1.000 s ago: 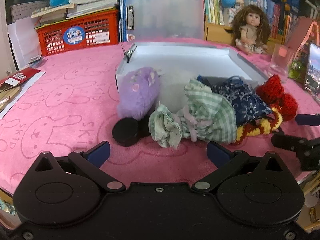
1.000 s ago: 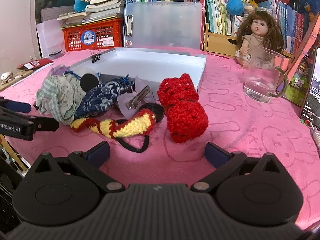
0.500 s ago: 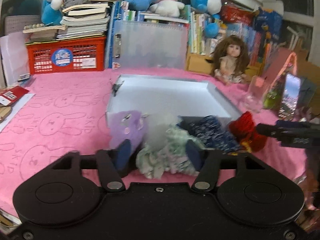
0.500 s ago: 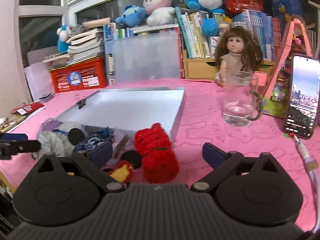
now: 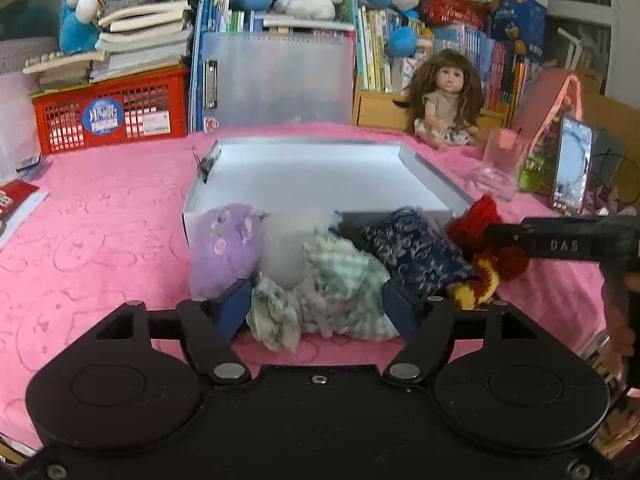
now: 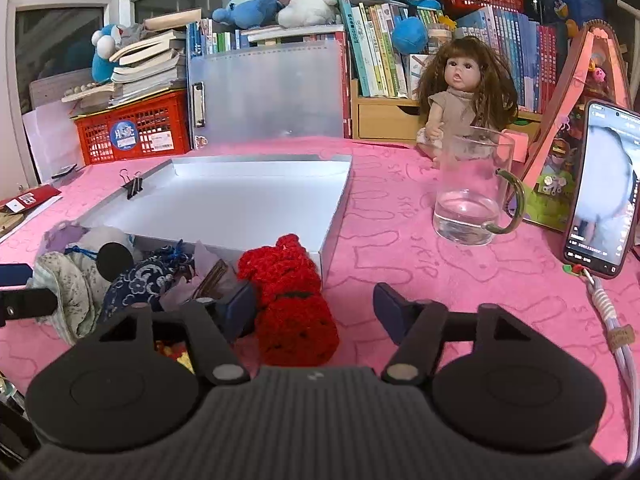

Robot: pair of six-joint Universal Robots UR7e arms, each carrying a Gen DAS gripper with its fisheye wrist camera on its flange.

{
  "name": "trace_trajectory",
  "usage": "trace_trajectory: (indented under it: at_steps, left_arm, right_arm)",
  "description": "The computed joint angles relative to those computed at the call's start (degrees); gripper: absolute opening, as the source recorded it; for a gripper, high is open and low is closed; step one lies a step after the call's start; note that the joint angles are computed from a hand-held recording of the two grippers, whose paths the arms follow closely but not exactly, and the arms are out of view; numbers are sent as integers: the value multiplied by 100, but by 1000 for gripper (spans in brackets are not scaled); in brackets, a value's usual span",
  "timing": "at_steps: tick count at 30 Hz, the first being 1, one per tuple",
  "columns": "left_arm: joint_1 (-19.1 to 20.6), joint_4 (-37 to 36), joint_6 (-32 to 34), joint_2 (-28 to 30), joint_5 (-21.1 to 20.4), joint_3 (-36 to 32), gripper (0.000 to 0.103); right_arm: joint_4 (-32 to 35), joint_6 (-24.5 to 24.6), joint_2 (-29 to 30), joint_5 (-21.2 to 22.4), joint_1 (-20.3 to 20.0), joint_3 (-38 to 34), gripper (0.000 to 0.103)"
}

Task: Organize objects
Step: 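Close left tool on green checked cloth while right tool grasps red crochet piece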

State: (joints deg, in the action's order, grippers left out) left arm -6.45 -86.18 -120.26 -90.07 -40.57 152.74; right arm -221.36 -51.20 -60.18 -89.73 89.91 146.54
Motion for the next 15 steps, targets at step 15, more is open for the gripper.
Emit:
trace_trajectory:
  at_steps: [15]
  left_arm:
    - [-232, 197, -395, -81, 51, 136, 42]
  right_arm:
    - [612, 279, 107, -127, 29, -207, 47]
